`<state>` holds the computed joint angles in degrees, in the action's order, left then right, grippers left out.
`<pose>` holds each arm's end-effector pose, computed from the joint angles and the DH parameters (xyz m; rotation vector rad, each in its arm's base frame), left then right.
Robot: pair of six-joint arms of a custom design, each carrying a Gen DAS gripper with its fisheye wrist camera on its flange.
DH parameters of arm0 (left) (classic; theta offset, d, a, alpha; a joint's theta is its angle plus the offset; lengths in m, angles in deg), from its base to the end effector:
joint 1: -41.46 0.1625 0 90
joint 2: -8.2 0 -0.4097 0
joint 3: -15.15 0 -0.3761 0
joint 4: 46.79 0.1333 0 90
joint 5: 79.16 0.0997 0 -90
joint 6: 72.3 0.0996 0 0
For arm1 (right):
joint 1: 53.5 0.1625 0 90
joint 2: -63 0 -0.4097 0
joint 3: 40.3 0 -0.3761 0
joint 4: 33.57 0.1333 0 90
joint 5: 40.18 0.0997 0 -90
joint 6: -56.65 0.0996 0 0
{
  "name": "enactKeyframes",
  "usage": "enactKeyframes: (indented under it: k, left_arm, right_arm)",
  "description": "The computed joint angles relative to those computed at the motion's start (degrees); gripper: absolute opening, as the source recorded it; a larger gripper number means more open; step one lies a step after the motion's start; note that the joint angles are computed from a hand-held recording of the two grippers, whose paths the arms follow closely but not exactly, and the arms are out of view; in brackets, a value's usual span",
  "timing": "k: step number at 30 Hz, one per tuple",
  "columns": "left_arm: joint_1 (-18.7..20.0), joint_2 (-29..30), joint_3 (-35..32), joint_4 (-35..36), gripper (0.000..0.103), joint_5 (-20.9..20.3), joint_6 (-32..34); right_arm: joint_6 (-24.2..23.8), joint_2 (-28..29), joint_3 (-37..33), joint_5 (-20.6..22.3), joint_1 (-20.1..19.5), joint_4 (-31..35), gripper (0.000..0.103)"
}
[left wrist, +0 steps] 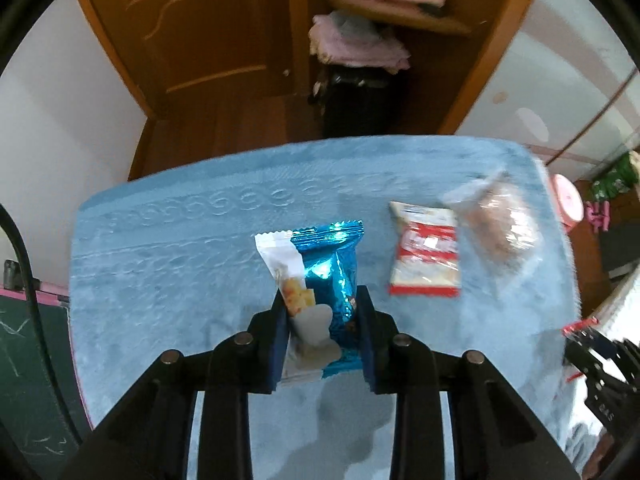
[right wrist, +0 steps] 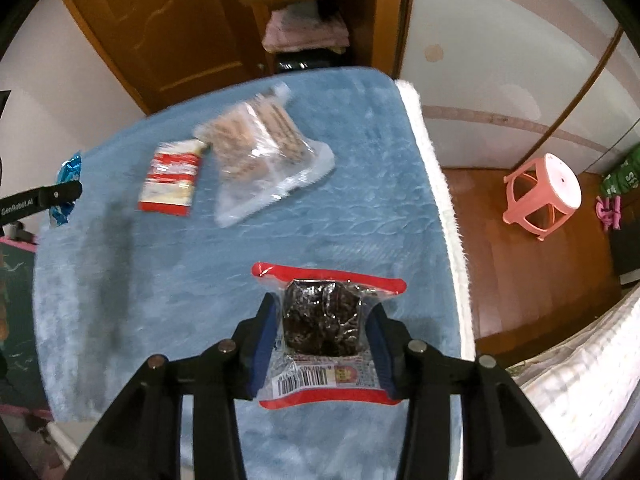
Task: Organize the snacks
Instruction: 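Carry both held packs into the white tray and open both tools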
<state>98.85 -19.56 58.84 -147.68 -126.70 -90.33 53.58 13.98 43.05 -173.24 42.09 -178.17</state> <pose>-0.2714 -0.7963 0.1681 0.3479 2.3937 -0.3056 0.1330 -0.6883 0.2260 0.0122 -2.3692 0.4429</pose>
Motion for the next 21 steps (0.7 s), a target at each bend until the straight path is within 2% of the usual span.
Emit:
enactKeyframes:
  k: [6,10,14,21]
  left_arm:
    - [-5.6,-12.3,13.5,-2.4,0.029,-1.9,-1.6]
    - [-9.6,-18.7,19.5,-2.6,0.029,-2.7,-3.8]
    - [-13.5,-25.1,24.9,-3.2,0.029,-5.6,-6.7]
    - [-20.6,-35.7,35.8,-4.6,0.029,-8.4,-12.4]
  right_arm:
    - [-0.9,-6.4,6.0,2.8,4.2,-3.4,0.043]
    - [-1.4,-11.3,10.4,4.1,8.0,-5.6,0.043]
    - [-1.3,-15.7,14.1,5.4,11.7,-7.4,0.043]
    - [-0.6,-22.7,20.7,5.4,18.4,-10.6,0.043]
